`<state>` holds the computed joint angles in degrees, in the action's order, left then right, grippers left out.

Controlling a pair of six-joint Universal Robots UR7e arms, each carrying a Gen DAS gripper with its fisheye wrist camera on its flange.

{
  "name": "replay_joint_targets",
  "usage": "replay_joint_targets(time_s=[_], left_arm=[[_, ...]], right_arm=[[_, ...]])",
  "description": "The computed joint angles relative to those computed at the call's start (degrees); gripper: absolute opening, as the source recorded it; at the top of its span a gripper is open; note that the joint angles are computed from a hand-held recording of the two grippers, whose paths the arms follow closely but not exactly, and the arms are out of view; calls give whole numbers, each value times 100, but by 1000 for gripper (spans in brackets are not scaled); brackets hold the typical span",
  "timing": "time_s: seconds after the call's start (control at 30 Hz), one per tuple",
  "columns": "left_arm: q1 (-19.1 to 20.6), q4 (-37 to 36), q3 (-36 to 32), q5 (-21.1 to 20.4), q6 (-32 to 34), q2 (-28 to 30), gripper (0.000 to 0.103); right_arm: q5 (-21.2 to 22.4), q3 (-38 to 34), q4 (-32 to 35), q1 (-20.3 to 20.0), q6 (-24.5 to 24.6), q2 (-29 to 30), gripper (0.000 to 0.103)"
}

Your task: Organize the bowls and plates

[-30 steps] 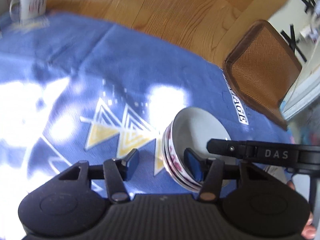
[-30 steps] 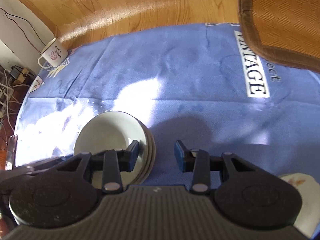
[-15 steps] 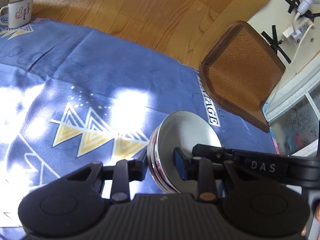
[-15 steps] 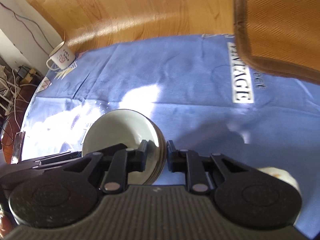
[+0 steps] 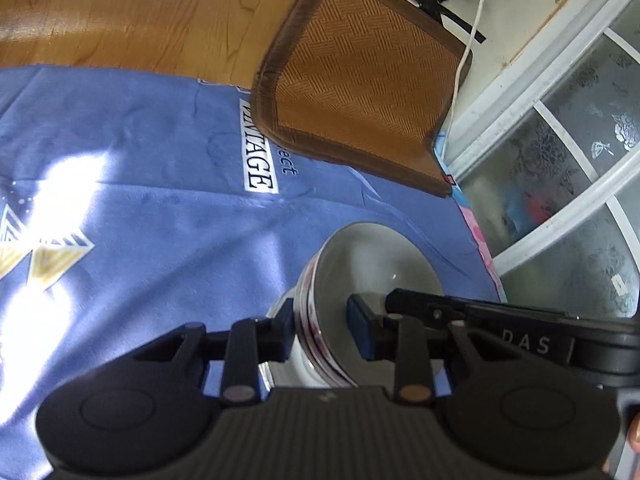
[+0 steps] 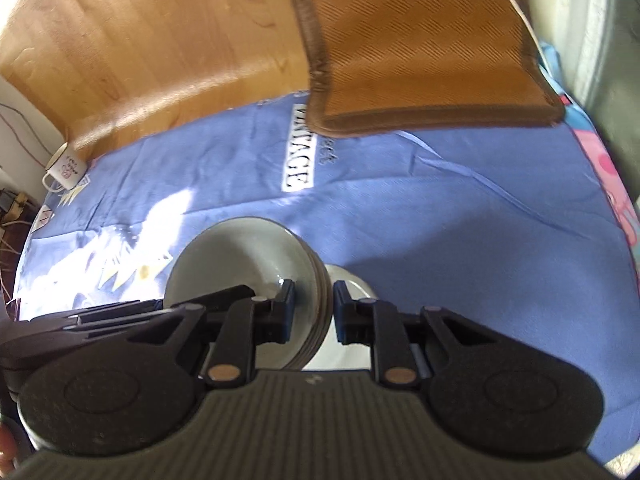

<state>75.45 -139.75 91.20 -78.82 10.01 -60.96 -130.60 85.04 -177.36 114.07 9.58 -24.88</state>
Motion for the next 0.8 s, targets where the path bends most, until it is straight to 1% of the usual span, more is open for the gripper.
replay_joint_targets(time_s=[0.2, 0.27, 0.33, 0.37, 0.4, 0.47, 0.5, 0.53, 0.6, 0.67, 0.73, 0.77, 0.8], left_arm=[[-23, 103, 62, 251, -106, 151, 26], [-19, -53, 127, 251, -10, 147, 26], [-71, -199, 216, 398, 36, 95, 31], [-90, -273, 250, 413, 60, 64, 36], [-104, -340, 288, 415, 116, 13, 38], [-145, -544, 392, 430, 232, -86, 47], [-157, -641, 443, 418, 293, -141, 50], [-166, -731, 497, 420, 339, -194, 50], [-178, -908, 599, 401, 423, -304, 50], [-182, -1224, 822, 375, 629, -480, 51], [-191, -1809, 1174, 393, 1041, -681, 55], [-207, -2212, 1417, 421, 1280, -797, 58], [-208, -2638, 1671, 430, 1543, -912, 64]], right_arm=[[154, 212, 31, -196, 247, -32, 22], [179, 240, -135, -225, 211, 5, 24], [46, 187, -324, -179, -23, 85, 26], [-40, 186, -469, -150, -126, 114, 27], [-93, 180, -587, -121, -207, 137, 27], [-145, 225, -904, -93, -388, 146, 29], [-200, 240, -1077, -69, -450, 162, 30], [-263, 252, -1248, -37, -513, 182, 29], [-426, 274, -1732, 55, -789, 260, 29], [-542, 357, -2433, 175, -1125, 365, 29], [-596, 494, -3393, 317, -1555, 534, 30], [-644, 550, -3901, 396, -1793, 657, 31], [-683, 618, -4445, 482, -2036, 806, 32]])
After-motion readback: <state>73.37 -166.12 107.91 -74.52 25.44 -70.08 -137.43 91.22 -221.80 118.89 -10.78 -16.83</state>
